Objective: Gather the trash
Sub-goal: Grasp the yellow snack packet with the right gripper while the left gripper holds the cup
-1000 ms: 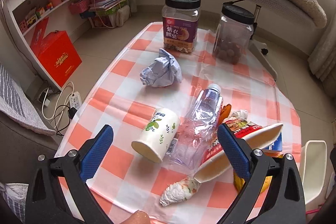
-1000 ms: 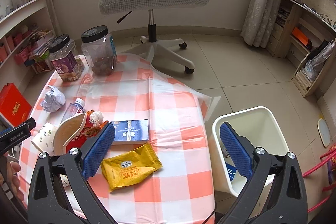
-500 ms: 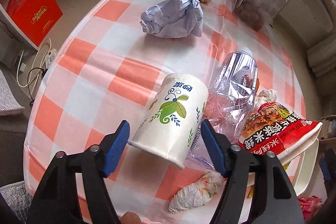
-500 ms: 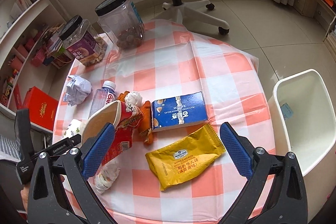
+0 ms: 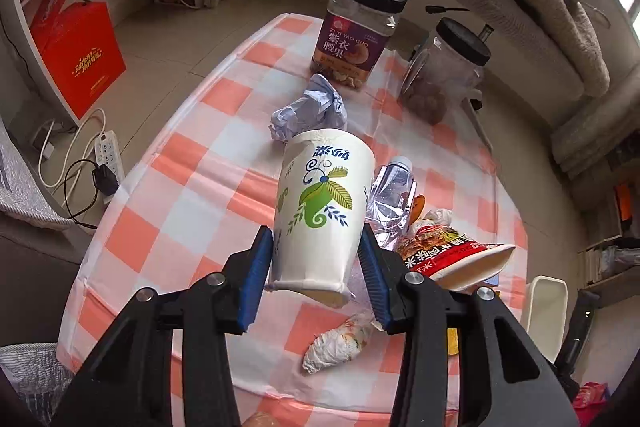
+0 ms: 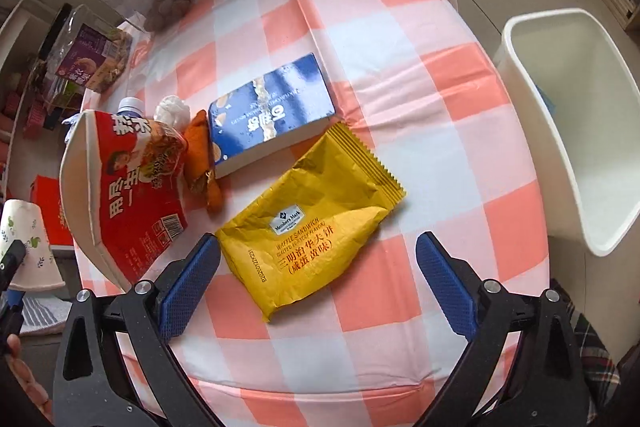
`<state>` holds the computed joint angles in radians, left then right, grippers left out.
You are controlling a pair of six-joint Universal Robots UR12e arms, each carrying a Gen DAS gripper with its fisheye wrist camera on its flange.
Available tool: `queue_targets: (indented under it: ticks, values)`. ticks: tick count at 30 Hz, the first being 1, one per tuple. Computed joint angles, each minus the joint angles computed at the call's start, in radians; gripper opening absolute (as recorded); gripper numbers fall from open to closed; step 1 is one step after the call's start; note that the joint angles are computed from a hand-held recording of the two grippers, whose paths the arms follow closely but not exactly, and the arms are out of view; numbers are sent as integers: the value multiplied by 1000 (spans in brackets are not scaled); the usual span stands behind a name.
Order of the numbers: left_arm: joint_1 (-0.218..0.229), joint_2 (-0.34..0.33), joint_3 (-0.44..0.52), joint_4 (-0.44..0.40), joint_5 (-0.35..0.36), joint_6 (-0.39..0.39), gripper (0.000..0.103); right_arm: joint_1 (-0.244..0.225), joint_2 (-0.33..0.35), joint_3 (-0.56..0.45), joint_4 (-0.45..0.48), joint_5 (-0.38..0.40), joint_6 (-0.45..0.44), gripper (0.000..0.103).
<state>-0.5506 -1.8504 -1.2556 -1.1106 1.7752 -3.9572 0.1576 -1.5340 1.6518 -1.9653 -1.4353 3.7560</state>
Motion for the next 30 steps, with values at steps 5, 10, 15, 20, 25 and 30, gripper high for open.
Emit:
queue_targets:
  ticks: [5, 10, 15, 20, 25, 30]
  values:
    - [-14, -3, 8, 15, -21, 41, 45, -9, -16, 51, -48, 52, 129, 91]
    - [-18, -7, 11, 4, -17, 54, 46, 33, 22, 19, -58, -29, 120, 92]
    - [-18, -3, 5, -4, -9, 52, 46, 74, 55, -15, -72, -127, 39, 72]
    - [-18, -4, 7, -13, -5, 53, 46, 53, 47, -3, -97, -36, -52, 12]
    - [-23, -2, 6, 6, 0, 60, 46, 37, 24, 11, -135, 5, -107, 2]
    - [-27, 0, 4, 24, 9, 57, 46, 40, 0, 17, -195, 5, -157, 0]
